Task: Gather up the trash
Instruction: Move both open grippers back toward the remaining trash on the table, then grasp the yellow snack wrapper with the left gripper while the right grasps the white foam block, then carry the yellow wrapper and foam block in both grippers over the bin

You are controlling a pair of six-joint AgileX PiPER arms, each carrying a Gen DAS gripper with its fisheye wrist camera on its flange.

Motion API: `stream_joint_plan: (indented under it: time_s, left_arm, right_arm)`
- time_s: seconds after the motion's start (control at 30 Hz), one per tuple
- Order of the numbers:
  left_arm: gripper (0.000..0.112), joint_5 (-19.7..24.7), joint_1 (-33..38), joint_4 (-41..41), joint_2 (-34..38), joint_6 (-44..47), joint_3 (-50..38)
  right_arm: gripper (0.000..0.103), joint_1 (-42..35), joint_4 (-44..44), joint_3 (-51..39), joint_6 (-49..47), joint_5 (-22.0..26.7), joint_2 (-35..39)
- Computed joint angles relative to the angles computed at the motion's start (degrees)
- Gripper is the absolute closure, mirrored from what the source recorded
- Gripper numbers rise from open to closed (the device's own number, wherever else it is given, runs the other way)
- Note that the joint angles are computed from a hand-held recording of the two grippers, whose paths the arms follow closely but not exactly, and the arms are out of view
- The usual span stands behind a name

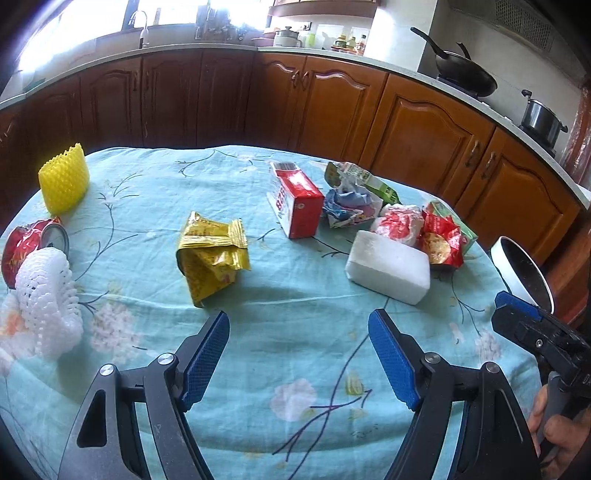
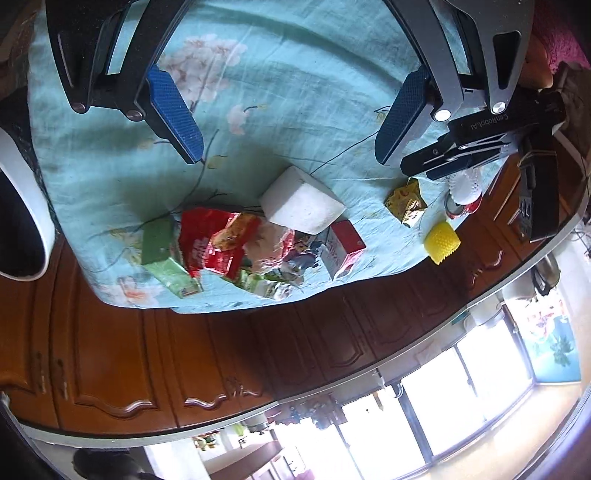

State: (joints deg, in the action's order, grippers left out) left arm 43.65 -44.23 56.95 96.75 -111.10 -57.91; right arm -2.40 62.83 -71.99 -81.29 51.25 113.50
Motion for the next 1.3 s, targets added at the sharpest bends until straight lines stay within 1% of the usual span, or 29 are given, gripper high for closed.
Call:
stream_joint_plan:
  time_s: [0.1,0.23,0.33,0.43,0.57,0.63,0.67,0.7,0.73,0.77,0.8,0.83,0.9,1.07,1.17,1.3]
  left_arm:
    - [0.035,0.5,1.6,-0.3,-0.6,1.0,0.2]
    - [0.035,1.4,3.9,-0.9,-0.5,2.6,0.0]
    - [0.034,2.2,6.2,-2.5,1.0,5.8,-1.5]
    - [0.034,1.5,8.9,-3.8,3.2,8.7,-3.3]
    - [0.034,-0.9,12.2,-4.1,6.1,10.6,-5.1]
    - [0.036,-3.4,13.7,-4.3,6.8,10.8,-5.0]
    - [0.038,-4.9,14.5,-4.0,7.1,10.8,-4.7]
    - [0.047,-5.8,15.0,-3.8,7.4,10.9,-4.6]
    - [0.065,-7.1,15.5,-4.3,7.7,12.1,-4.7]
    - [0.069,-8.2,15.9,-5.2,7.9,13.5,-4.7]
    - [0.07,-9.1,15.9,-5.0,8.0,13.4,-4.7]
    - [0.073,-10.2,15.9,-4.1,7.6,12.6,-4.0]
    - [0.074,-11.9,15.2,-2.8,6.9,11.3,-3.2]
    - [0.076,-13.0,11.1,-1.6,6.1,10.2,-4.0]
    - [0.077,-13.4,8.4,-2.4,6.3,11.9,-5.8]
    - [0.077,-14.8,5.9,-4.6,8.4,15.8,-10.0]
  right_arm:
    - [0.008,2.6,-1.5,-3.3,0.7,0.8,2.1]
    - [0.008,5.9,-3.6,-6.8,0.9,-0.6,4.1]
    - [0.008,8.0,-5.6,-9.3,1.6,-2.7,5.9]
    - [0.008,10.6,-8.8,-11.7,3.9,-5.6,7.8]
    - [0.011,13.1,-12.1,-14.3,6.0,-7.2,9.9]
    - [0.018,13.9,-13.8,-14.6,6.9,-8.3,10.4]
    - [0.031,14.4,-15.1,-14.9,8.2,-8.7,10.8]
    - [0.043,14.7,-16.4,-15.0,9.7,-9.5,11.0]
    - [0.043,14.7,-16.8,-14.3,10.4,-10.8,10.7]
    - [0.045,14.0,-15.9,-14.4,10.3,-9.8,10.9]
    - [0.046,13.1,-14.6,-14.3,10.2,-8.6,10.8]
    - [0.047,12.3,-13.5,-13.6,9.8,-8.3,10.1]
    - [0.047,10.6,-11.1,-11.6,8.4,-7.9,8.5]
    - [0.047,5.3,-5.6,-6.5,5.1,-5.7,4.3]
    - [0.047,2.3,-4.6,-4.4,4.6,-5.2,2.8]
    - [0.047,-1.2,-4.8,-3.1,5.8,-5.7,2.1]
